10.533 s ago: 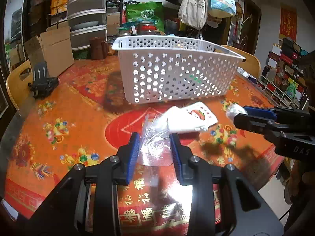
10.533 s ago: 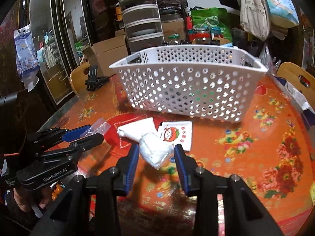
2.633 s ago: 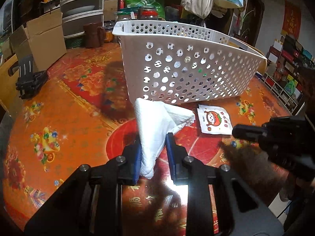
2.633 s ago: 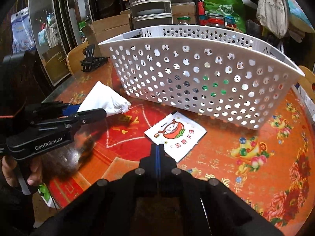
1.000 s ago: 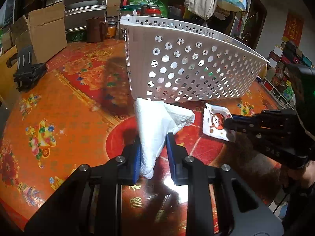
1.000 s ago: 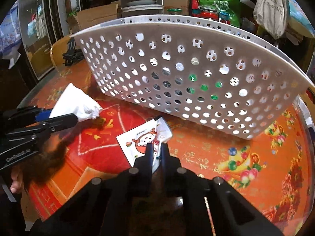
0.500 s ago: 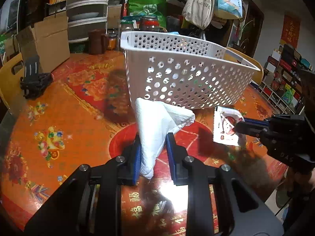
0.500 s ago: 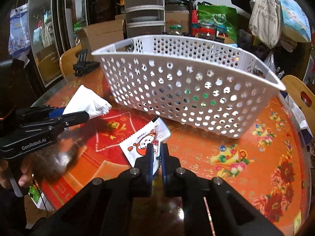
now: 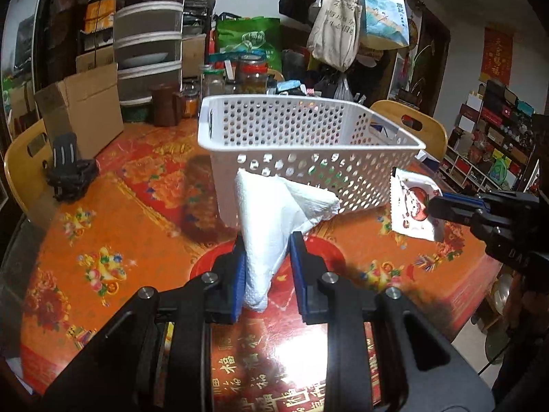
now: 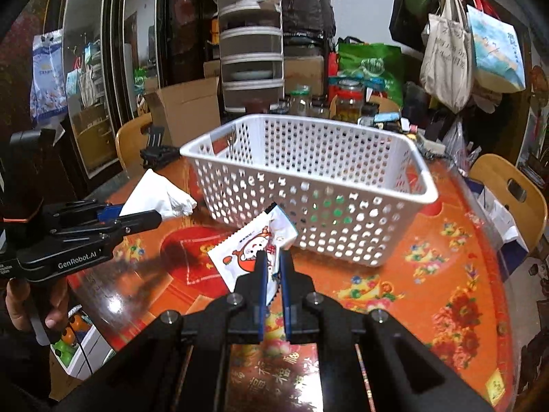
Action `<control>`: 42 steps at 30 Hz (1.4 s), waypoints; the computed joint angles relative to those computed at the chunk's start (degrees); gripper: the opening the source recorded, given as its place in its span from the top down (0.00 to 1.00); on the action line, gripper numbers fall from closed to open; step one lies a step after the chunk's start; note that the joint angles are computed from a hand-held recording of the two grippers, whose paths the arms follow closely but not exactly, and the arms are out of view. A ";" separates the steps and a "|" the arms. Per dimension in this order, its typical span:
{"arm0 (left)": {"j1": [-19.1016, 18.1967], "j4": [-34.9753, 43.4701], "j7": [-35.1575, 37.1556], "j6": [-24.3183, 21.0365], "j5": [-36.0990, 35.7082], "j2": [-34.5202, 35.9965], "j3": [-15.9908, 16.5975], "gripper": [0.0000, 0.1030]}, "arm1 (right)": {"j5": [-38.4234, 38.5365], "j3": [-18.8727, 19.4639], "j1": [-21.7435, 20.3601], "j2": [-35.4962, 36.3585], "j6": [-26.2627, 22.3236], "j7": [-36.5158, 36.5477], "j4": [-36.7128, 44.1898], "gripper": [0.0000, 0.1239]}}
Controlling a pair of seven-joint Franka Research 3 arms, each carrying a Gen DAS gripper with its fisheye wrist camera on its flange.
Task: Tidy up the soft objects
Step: 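Lift both items over the basket and release them inside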
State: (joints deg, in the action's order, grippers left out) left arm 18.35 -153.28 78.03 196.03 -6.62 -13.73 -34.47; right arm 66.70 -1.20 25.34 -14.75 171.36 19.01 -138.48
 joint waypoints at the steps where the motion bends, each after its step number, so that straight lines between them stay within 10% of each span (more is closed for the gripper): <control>1: -0.59 0.20 -0.15 -0.28 0.26 -0.27 0.63 0.79 | 0.30 -0.23 0.00 -0.47 -0.08 -0.38 0.17 0.95; 9: -3.72 5.29 -3.70 -4.33 6.97 -1.14 5.97 0.79 | -2.50 -1.03 -1.51 -0.80 -1.69 1.44 3.85 0.95; 17: -14.85 17.92 -5.62 -12.03 12.70 4.88 19.06 0.79 | -14.10 0.99 -5.87 5.09 -2.32 12.20 12.43 0.95; 42: -22.58 68.09 -9.58 -49.17 16.63 40.76 26.03 0.79 | -53.33 2.47 -11.79 32.88 -20.24 49.29 42.73 0.95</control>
